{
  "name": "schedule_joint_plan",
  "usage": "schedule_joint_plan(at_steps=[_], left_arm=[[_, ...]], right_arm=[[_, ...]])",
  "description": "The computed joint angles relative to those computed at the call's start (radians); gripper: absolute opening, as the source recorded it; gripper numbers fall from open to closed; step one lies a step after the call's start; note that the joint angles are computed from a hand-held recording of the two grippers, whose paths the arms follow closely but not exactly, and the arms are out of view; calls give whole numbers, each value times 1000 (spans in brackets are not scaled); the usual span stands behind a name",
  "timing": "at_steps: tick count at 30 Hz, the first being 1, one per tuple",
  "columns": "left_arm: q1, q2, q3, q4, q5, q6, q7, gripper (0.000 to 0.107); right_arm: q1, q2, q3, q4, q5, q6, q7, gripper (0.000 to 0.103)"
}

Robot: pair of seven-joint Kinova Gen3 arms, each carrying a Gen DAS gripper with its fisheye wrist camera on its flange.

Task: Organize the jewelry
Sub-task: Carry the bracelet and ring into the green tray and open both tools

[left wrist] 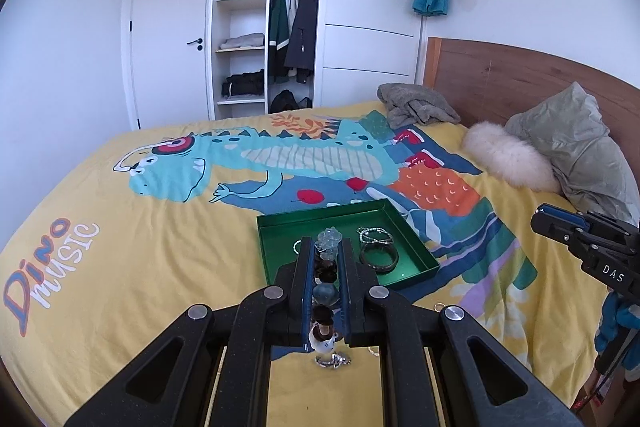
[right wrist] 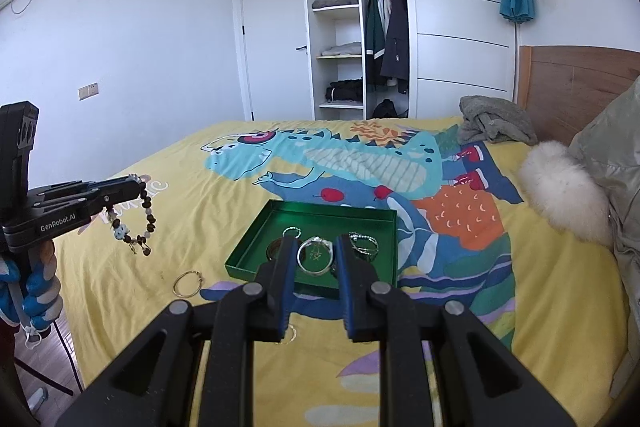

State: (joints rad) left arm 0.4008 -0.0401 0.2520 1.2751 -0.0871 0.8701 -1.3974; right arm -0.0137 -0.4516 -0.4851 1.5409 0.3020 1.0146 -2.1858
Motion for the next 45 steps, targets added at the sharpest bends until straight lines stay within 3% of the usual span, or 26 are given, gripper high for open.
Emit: schedule_joint_plan(at_steps=[8, 15, 20, 27, 38, 43, 45], left_arm=[[93, 277, -40, -215, -90, 73, 32, 11], [153, 507, -121, -414, -80, 140, 11, 11], [164, 610, -152, -492, -53, 178, -13, 11], [161, 649, -166, -479, -26, 187, -40, 11], [170, 671, -178, -501, -26, 236, -36, 12], [174, 643, -182, -498, -34, 243, -29, 29], [168, 617, -177, -493, -29, 244, -30, 30]], right_arm=[[-56, 164, 136, 47, 7, -142, 15, 18], [-150, 345, 299, 95, -46, -286, 74, 18], [-181, 470, 377, 83, -116, -335, 147, 18], [-200, 547, 420, 68, -155, -312, 179, 19], [-241, 574, 436, 46, -76, -253, 107, 20], [-249, 548, 434, 31, -51, -221, 83, 29], [-255, 526, 429, 23, -28, -200, 61, 29]])
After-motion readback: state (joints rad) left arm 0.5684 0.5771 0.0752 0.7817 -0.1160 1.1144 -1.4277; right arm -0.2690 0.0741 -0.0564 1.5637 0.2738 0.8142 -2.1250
